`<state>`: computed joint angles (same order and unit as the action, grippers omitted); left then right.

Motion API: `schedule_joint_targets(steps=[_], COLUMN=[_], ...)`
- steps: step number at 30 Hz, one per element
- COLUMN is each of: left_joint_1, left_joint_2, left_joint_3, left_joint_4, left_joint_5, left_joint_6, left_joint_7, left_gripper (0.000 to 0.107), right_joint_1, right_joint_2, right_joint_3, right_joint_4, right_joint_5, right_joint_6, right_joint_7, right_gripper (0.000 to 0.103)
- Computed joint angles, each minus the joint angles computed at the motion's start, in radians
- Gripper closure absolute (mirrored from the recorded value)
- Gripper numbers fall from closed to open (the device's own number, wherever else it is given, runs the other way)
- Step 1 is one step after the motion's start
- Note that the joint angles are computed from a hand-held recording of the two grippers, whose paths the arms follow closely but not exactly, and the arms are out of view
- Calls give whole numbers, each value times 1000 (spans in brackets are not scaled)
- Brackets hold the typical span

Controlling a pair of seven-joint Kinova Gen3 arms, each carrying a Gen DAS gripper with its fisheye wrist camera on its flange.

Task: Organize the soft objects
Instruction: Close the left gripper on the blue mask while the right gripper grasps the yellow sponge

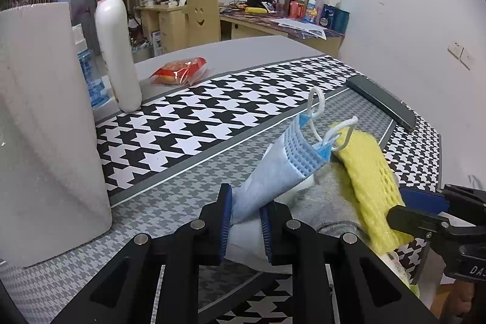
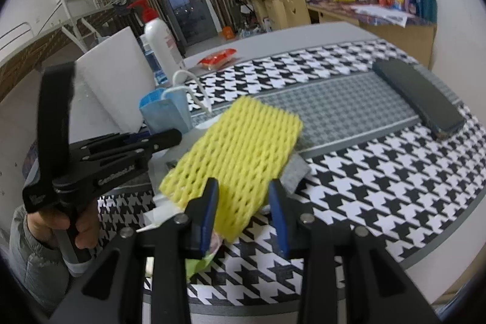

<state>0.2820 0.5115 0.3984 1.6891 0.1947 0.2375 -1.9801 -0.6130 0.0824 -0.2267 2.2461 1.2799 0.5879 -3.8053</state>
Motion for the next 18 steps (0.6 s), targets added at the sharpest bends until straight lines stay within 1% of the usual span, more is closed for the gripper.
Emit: schedule_joint_targets(steps=[3, 5, 7, 8, 9, 10, 11, 12, 13, 16, 17, 18], left_joint_1=[6, 8, 24, 28, 28, 25, 23, 18, 0, -62, -91, -105], left_joint_2=[0, 0, 0, -1, -2, -3, -4, -7, -12, -25, -27, -30], left_joint_3=[-3, -4, -21, -25, -24, -19, -16, -11, 9, 78, 110, 126], left_joint_4=[-1, -2, -7, -6, -4, -1, 0, 5, 14, 43, 51, 56], left_joint_5=[-4, -5, -11, -13, -14, -15, -15, -14, -7, 11, 19, 24], left_joint_6=[2, 5, 11, 8, 5, 2, 0, -6, -19, -52, -62, -67], left_joint_7=[-3, -5, 1, 3, 1, -2, -4, -7, -16, -45, -57, -62], left_gripper=[88, 88, 89, 90, 91, 92, 92, 92, 93, 93, 93, 93], right_joint_1=[12, 24, 37, 43, 46, 49, 69, 70, 53, 43, 31, 20], right_joint_2=[0, -1, -2, -3, -5, -9, -12, -13, -13, -30, -39, -47], right_joint_3=[8, 14, 19, 22, 23, 27, 12, 9, 16, -6, -18, -29], right_joint_4=[5, 9, 11, 13, 16, 24, 30, 32, 31, 38, 38, 34], right_joint_5=[20, 37, 49, 60, 75, 106, 133, 144, 138, 169, 164, 148], right_joint_6=[-33, -65, -98, -116, -126, -145, -162, -162, -146, -111, -81, -48], right_joint_7=[-18, -30, -29, -31, -40, -64, -86, -99, -100, -136, -133, -114], right_gripper=[57, 57, 57, 62, 76, 82, 89, 91, 92, 93, 93, 93])
